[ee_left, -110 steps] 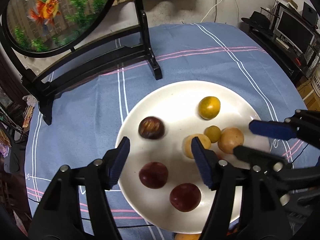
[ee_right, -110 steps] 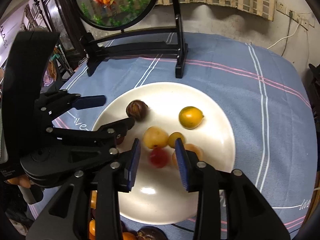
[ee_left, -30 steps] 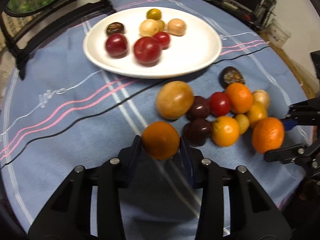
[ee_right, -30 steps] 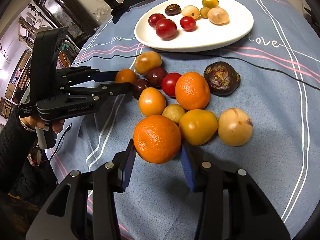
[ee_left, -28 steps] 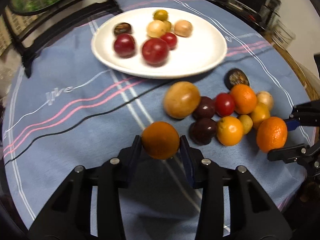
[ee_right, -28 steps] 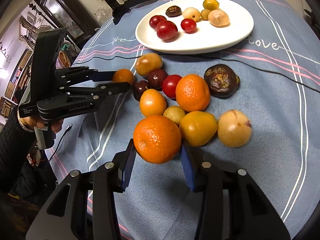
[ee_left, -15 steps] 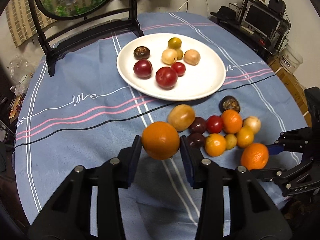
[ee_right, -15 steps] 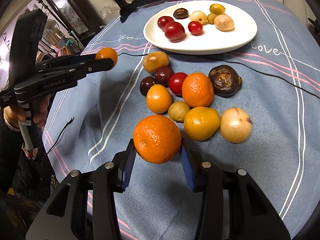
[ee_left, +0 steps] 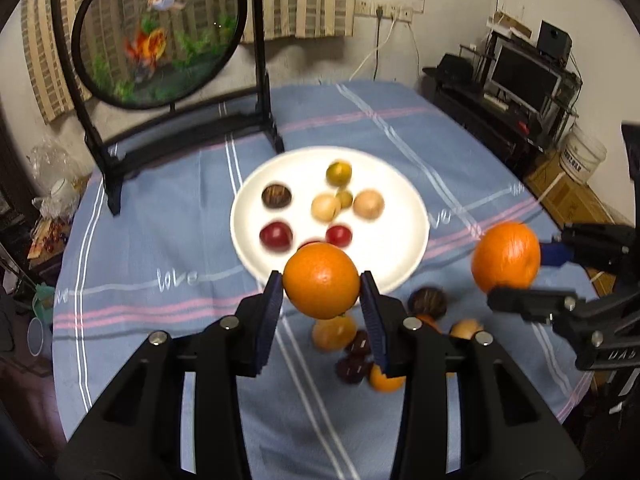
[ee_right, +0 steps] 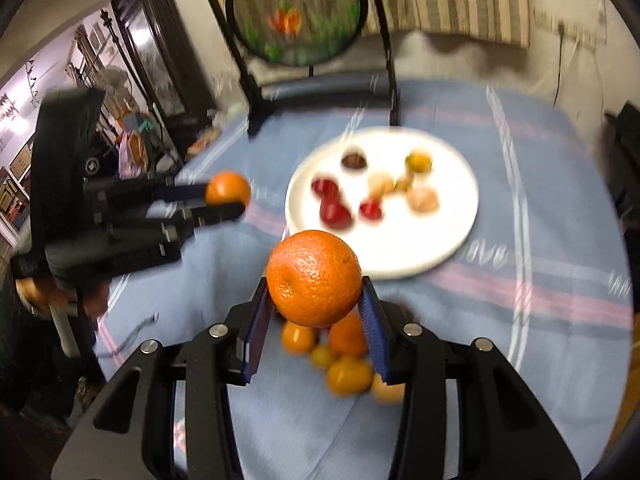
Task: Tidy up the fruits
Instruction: 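Lower both oranges onto the white plate and open both tools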
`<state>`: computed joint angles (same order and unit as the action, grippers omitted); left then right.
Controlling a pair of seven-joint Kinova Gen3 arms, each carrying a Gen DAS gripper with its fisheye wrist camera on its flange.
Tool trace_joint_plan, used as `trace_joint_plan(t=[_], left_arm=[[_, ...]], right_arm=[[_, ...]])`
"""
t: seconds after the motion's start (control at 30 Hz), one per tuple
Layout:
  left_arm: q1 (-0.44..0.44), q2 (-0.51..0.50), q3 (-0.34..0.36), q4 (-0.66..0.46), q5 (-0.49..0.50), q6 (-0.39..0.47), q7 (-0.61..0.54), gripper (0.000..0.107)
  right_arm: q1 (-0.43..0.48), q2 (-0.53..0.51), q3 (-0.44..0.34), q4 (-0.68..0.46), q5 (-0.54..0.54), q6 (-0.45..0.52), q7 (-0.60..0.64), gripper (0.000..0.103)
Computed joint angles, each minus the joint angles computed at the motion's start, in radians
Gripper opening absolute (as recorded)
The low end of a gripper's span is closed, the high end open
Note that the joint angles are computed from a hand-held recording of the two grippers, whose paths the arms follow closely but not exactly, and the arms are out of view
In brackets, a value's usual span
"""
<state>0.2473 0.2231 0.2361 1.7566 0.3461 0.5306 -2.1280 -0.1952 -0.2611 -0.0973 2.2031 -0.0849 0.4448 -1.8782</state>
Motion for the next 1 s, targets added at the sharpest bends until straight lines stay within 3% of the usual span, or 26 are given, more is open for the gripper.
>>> trace_joint_plan(t=[0.37,0.73,1.0], left_arm=[[0.112,0.101,-0.042,-0.173,-0.165,0.031,0.223,0.040],[0.176,0.235,-0.072,-0.308,-0.298,0.078,0.344,0.040],[0.206,0.315,-0.085,-0.399,-0.354,0.100,0.369,0.040]], right_arm=[[0.040,0.087,0.053,-0.119,0.030,-0.018,0.062,0.044],[0.056,0.204,0.118,-0.160,-0.134,-0.030,0.268,0.044],[0.127,0.299,0.098,-0.205,-0.246,-0.019,0.412,0.044]])
